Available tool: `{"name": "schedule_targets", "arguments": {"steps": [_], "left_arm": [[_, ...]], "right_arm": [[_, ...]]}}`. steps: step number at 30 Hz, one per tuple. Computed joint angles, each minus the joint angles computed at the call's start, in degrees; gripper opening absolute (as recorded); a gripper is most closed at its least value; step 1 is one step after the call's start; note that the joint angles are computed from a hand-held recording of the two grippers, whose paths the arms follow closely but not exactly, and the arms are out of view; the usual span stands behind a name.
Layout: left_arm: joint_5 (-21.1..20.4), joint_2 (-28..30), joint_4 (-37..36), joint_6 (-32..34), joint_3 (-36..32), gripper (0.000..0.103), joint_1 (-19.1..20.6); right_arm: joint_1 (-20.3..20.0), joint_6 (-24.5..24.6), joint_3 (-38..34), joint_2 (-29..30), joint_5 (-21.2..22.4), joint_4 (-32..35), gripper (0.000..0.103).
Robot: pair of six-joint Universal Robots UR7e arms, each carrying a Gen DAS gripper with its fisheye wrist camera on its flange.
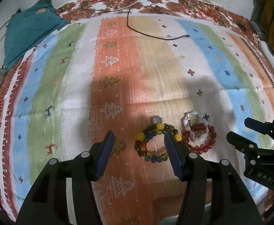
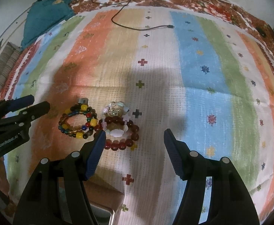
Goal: Organize jewelry
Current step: 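Move both grippers back to the remaining bracelets on the cloth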
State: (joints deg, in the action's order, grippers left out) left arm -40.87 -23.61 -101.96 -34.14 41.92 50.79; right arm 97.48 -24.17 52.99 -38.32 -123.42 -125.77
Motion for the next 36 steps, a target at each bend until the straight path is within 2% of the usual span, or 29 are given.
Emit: {"name": "schedule_targets", "arguments": {"steps": [12,19,28,36], "left_arm": [[-0.28,3.27,1.03,3.30,-5.53,0.056,1.04],[0.10,6.58,4.91,3.91,-10.83,0.056,2.18],[-3.94,9.12,6.07,4.51,-15.68,0.055,3.69],[-5.37,12.29,9.46,4.83,-21.01,0.053,4.31]], "right_arm": [[-0.49,-0.66,-4.54,3.43,-0.64,2.43,0.064],[-0.20,-1.97,-6.78,5.27,-1.49,3.78,0.064],[-0.62,-0.82,-11.56,8.14,-2.08,7.67,0.064],[-0.96,-0.32,-14.14,10.12,-2.60,10.20,0.050]]}}
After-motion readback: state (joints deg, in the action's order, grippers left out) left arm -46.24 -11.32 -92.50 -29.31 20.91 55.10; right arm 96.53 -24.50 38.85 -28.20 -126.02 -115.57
